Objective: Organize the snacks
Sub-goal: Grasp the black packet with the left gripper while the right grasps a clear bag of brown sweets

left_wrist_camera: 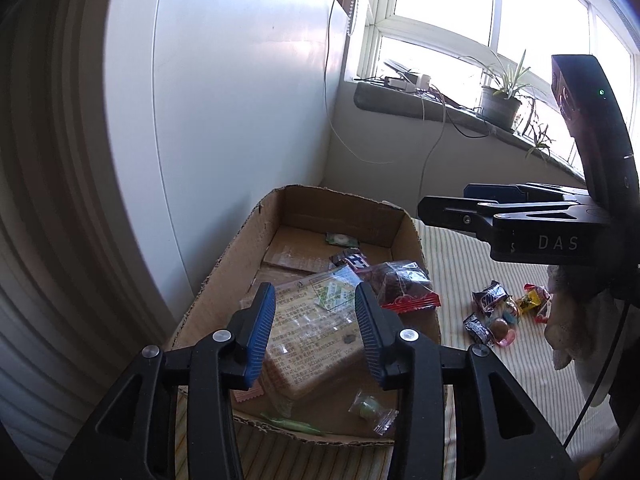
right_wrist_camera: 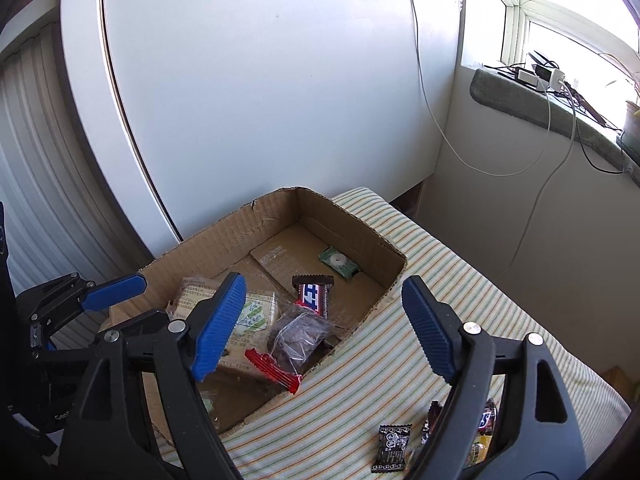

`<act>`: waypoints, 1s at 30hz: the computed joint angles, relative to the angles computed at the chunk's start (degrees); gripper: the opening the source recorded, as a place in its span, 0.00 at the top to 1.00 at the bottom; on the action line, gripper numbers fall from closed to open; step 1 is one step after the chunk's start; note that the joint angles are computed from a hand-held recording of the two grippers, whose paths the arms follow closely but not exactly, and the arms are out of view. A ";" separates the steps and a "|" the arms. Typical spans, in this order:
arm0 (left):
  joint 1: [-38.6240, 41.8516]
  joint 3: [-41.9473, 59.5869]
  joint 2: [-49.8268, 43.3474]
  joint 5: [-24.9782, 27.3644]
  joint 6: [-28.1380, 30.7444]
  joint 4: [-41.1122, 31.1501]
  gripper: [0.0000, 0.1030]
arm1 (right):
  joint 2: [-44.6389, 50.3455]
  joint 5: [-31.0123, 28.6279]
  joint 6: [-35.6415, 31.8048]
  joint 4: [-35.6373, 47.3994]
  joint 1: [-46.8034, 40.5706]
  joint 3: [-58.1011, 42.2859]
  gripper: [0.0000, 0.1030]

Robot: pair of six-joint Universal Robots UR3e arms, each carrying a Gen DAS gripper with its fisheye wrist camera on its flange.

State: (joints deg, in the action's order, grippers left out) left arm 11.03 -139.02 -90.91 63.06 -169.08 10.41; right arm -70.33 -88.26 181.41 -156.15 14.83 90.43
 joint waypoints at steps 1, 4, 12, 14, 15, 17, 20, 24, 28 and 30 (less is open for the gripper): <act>-0.55 -0.11 0.33 0.19 -0.32 0.08 0.61 | -1.36 0.08 -0.08 -0.52 -0.51 1.58 0.19; -2.71 -0.41 1.30 0.96 -1.60 0.80 0.61 | -6.07 0.20 -0.11 -2.01 -2.48 7.09 0.19; -11.38 0.52 1.08 3.36 -5.28 2.46 0.61 | -22.30 2.70 -2.15 -3.16 -11.13 24.21 0.19; -14.31 1.45 0.07 4.54 -5.81 2.88 0.61 | -26.66 2.98 -2.93 -2.55 -13.80 28.08 0.19; -15.72 1.96 -0.48 5.11 -6.12 2.96 0.61 | -29.03 3.66 -3.58 -2.25 -15.45 30.21 0.19; -18.28 2.61 -1.38 5.77 -6.82 3.36 0.61 | -33.45 5.22 -4.90 -1.06 -18.98 34.00 0.19; -22.49 4.74 -3.88 7.15 -7.85 3.47 0.61 | -40.05 7.56 -7.17 1.80 -24.89 39.15 0.19; -27.03 8.36 -9.37 8.41 -9.06 3.47 0.61 | -49.44 12.45 -11.72 7.79 -35.04 45.14 0.19; -29.58 11.84 -14.64 9.20 -10.22 2.30 0.65 | -54.30 15.96 -15.62 12.04 -41.96 48.66 0.20; -30.41 13.30 -16.60 9.82 -10.91 1.69 0.66 | -55.10 16.80 -17.10 13.09 -43.83 50.04 0.25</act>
